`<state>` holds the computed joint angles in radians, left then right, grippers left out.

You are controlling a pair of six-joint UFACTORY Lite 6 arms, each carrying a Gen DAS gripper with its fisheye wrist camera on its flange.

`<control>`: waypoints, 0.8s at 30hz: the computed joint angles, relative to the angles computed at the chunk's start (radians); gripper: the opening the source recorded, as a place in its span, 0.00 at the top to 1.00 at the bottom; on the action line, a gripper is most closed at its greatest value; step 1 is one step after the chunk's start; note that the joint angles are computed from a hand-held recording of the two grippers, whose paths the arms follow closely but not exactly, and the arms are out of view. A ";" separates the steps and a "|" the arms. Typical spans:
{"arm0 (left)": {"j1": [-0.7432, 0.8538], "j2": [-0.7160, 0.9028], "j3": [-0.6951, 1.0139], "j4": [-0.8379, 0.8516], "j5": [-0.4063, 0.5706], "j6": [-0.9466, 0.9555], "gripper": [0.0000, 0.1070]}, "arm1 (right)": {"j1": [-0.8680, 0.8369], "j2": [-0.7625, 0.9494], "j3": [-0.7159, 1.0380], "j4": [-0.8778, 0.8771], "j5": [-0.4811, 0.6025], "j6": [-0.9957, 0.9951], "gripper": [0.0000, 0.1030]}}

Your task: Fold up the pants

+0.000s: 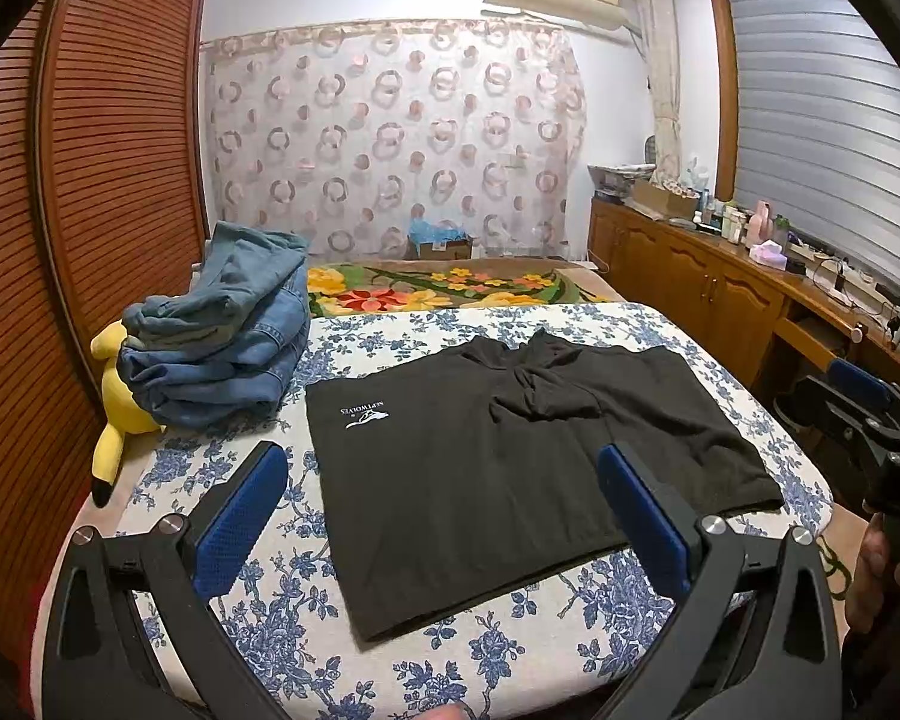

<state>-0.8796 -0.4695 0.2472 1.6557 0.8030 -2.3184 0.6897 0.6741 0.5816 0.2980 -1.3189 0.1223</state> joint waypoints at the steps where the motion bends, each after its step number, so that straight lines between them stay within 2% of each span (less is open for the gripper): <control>1: -0.002 -0.003 0.000 -0.004 0.001 0.005 0.04 | 0.001 -0.001 -0.002 0.001 -0.001 0.002 0.00; 24: -0.049 -0.015 0.032 -0.074 0.032 0.072 0.04 | 0.000 -0.007 0.000 -0.002 0.007 0.006 0.00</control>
<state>-0.9287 -0.4844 0.2791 1.5815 0.8352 -2.2467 0.6899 0.6675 0.5818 0.2963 -1.3123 0.1280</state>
